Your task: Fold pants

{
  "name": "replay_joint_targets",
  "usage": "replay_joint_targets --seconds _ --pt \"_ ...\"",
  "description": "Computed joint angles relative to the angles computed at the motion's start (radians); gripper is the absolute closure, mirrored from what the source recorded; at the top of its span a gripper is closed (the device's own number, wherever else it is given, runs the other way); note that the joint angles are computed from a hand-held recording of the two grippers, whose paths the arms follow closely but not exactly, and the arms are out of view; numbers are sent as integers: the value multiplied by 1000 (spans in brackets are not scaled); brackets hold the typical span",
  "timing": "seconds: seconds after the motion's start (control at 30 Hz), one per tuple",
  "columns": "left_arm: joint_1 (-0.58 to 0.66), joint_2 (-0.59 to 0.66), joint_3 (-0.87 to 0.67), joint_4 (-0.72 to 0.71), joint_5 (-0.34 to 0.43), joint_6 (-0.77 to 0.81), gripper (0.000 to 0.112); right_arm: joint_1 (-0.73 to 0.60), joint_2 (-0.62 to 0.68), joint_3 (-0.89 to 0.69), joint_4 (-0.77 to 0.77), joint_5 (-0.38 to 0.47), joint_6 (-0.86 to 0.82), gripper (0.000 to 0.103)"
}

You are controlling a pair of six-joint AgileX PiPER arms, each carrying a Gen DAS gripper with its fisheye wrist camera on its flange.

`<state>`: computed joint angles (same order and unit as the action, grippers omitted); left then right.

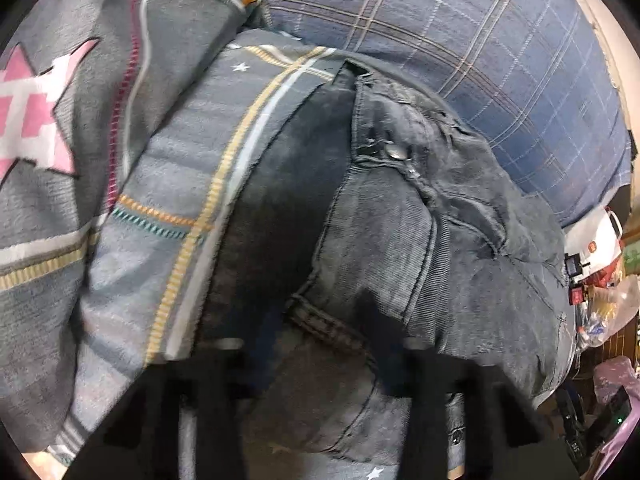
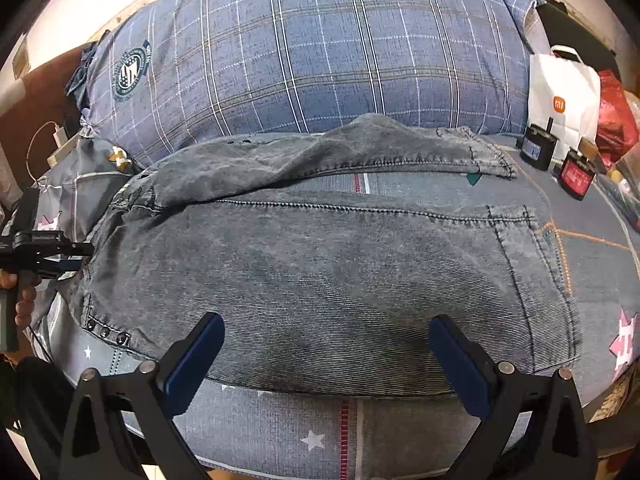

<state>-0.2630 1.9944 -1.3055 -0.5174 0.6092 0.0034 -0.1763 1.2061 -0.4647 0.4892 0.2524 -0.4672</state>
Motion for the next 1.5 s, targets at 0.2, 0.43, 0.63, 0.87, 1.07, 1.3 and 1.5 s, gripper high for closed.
replay_joint_targets --seconds 0.2,0.43,0.63,0.87,1.07,1.3,1.5 --pt "-40 -43 43 120 -33 -99 102 -85 -34 -7 56 57 -88 0" --pt "-116 -197 202 434 -136 -445 103 -477 7 -97 333 317 -476 0" --pt "-132 -176 215 517 -133 -540 102 -765 261 -344 375 549 -496 0" --pt "-156 -121 162 597 -103 -600 98 -705 576 -692 216 579 -299 1" --pt "-163 -99 139 626 -88 -616 95 -598 731 -853 50 557 -188 44" --pt "-184 -86 119 707 -54 -671 93 -482 730 -863 -167 458 -111 85" --pt "-204 -84 113 763 -32 -730 91 -362 720 -819 -503 277 153 83"
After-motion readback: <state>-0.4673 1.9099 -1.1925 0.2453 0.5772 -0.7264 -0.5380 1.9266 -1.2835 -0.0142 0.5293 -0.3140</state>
